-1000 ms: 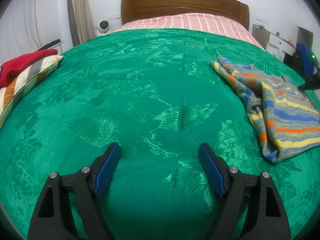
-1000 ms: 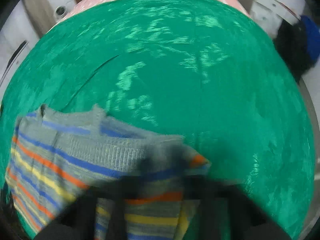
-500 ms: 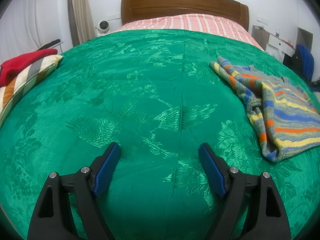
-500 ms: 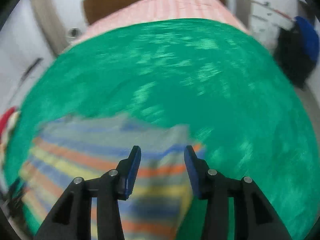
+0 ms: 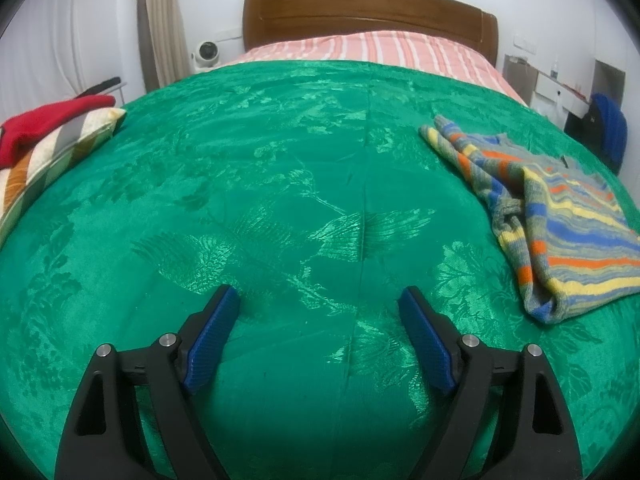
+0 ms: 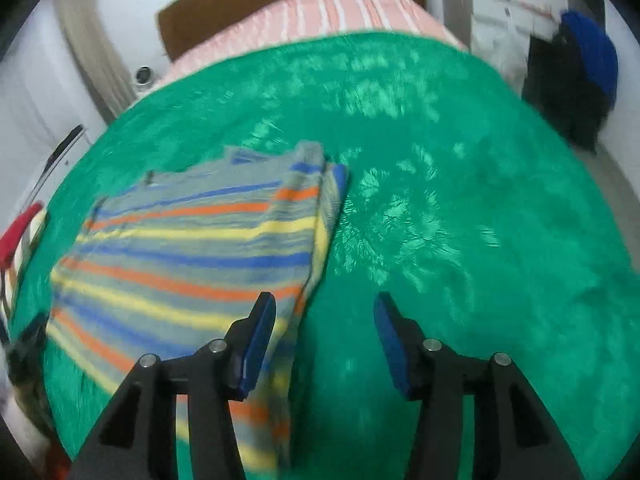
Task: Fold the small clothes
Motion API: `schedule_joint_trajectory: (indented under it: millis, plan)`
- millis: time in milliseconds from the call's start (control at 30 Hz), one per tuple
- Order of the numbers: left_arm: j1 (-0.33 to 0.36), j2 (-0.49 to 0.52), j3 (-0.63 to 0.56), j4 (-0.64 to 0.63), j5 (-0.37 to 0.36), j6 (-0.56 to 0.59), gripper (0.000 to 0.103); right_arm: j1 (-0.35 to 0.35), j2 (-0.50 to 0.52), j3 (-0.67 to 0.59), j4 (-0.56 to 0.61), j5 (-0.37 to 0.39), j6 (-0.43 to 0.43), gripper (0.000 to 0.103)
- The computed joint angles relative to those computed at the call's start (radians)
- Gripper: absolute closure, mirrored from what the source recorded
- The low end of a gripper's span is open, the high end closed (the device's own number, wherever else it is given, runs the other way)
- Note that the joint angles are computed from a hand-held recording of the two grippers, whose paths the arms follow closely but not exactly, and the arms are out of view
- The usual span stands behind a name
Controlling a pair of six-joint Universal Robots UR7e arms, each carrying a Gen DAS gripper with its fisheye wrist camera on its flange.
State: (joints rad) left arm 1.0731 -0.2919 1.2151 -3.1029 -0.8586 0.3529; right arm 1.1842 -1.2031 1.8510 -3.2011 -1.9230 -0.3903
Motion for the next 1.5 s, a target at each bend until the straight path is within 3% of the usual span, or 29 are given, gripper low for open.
schedule_joint_trajectory:
  millis: [67, 200, 300, 333, 500, 833, 1167, 1500]
  plan:
    - [0.000, 0.000, 0.000, 0.000, 0.000, 0.000, 0.018, 0.014, -0.026, 0.076, -0.086, -0.009, -0.052, 0.049]
    - [0.001, 0.001, -0.001, -0.002, 0.001, 0.003, 0.018, 0.036, -0.058, 0.233, -0.282, -0.041, -0.080, 0.027]
    - [0.001, 0.002, -0.004, 0.000, 0.004, 0.004, 0.018, 0.062, -0.051, 0.318, -0.398, -0.152, -0.038, 0.013]
    - [0.001, 0.003, -0.005, 0.001, 0.007, 0.004, 0.018, 0.078, -0.031, 0.325, -0.426, -0.213, -0.024, 0.012]
    - [-0.005, 0.014, -0.015, 0.003, 0.037, 0.009, 0.016, 0.097, 0.012, 0.357, -0.575, -0.325, -0.048, 0.012]
    - [-0.011, 0.026, -0.027, 0.003, 0.077, 0.012, 0.011, 0.071, -0.005, 0.388, -0.567, -0.350, -0.002, 0.012]
    - [-0.011, 0.025, -0.025, 0.000, 0.084, 0.008, 0.010, 0.085, 0.017, 0.384, -0.599, -0.403, -0.020, 0.012]
    - [-0.011, 0.024, -0.024, 0.001, 0.083, 0.007, 0.009, 0.083, 0.022, 0.389, -0.597, -0.401, -0.019, 0.012]
